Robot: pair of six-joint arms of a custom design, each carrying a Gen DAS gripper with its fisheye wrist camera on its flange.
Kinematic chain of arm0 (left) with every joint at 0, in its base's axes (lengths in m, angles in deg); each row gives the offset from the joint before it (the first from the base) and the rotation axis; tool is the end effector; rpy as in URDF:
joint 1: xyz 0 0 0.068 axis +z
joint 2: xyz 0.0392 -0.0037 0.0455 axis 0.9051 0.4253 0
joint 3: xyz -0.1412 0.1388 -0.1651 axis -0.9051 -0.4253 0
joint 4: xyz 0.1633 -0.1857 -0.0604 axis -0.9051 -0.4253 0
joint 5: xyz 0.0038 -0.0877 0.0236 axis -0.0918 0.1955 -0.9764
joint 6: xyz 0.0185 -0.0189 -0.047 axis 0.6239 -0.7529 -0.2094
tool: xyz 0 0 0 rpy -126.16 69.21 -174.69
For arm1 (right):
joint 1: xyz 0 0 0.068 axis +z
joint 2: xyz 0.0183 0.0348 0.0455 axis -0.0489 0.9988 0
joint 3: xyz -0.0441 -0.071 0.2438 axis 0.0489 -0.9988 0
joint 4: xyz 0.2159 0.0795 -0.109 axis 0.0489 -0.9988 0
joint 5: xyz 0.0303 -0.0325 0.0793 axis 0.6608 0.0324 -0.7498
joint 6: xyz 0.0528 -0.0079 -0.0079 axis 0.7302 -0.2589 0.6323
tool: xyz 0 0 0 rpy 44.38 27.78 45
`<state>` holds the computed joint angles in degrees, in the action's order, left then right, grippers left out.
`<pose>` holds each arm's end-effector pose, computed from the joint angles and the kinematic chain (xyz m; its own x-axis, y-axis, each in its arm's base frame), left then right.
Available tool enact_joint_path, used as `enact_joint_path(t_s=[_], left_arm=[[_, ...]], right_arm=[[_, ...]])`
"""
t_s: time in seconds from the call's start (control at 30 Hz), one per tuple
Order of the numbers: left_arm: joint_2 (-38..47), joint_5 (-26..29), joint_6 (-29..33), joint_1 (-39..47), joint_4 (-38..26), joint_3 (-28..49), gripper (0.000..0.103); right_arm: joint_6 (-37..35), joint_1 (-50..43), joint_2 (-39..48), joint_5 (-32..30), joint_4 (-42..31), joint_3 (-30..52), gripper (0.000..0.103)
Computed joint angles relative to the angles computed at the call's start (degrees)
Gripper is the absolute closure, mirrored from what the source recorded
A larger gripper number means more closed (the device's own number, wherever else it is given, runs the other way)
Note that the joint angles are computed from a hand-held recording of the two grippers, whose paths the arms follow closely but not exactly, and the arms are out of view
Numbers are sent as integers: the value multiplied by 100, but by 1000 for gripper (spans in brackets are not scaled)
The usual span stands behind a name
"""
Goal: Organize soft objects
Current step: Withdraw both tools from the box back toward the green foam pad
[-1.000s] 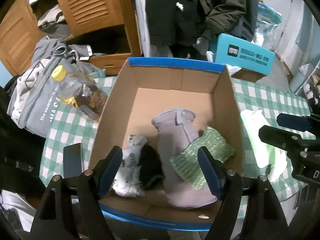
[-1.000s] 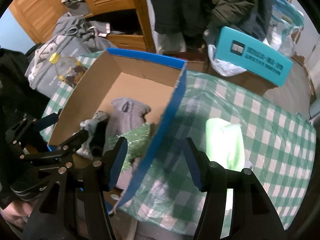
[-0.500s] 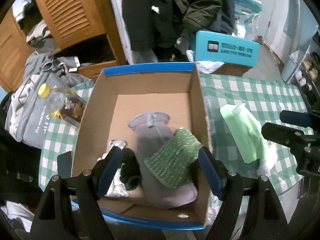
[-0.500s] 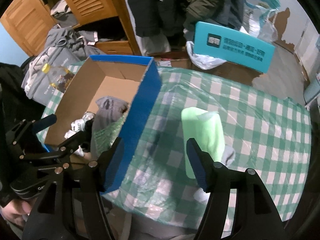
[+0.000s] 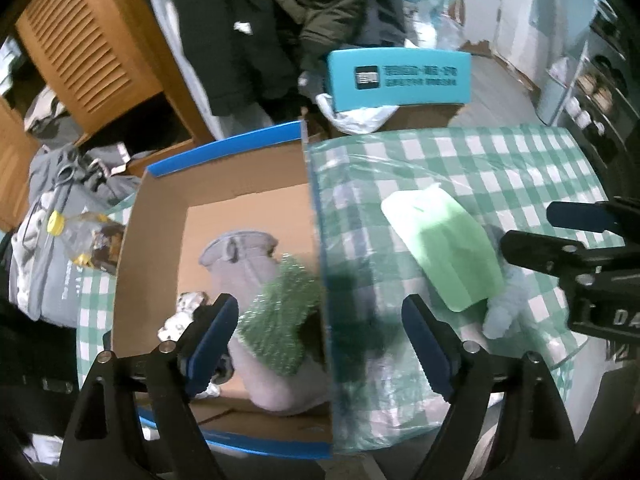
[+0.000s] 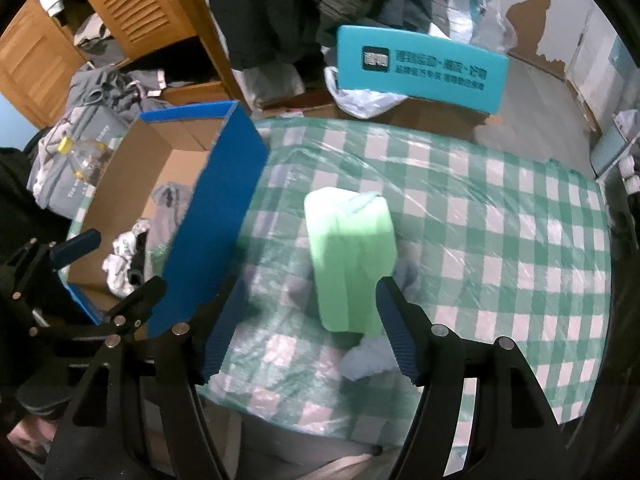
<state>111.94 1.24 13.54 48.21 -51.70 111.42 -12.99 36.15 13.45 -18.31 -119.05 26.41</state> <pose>0.2128 -0.0551 0.1866 -0.8820 0.1464 -0.4479 0.0865 0.9847 0.1516 0.2450 0.1990 0.2056 -0.9078 -0.1812 -0.3783 -0.2716 0.9412 0.2009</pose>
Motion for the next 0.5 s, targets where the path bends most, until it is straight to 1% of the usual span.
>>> enact_joint_path(t_s=[0.27, 0.5], left_arm=[[402, -13, -292, -470, 17, 181, 18], [880, 100, -518, -716, 128, 299, 18]], right_arm=[[-22, -437, -251, -73, 182, -647, 34], [-95, -750, -195, -133, 406, -1093, 34]])
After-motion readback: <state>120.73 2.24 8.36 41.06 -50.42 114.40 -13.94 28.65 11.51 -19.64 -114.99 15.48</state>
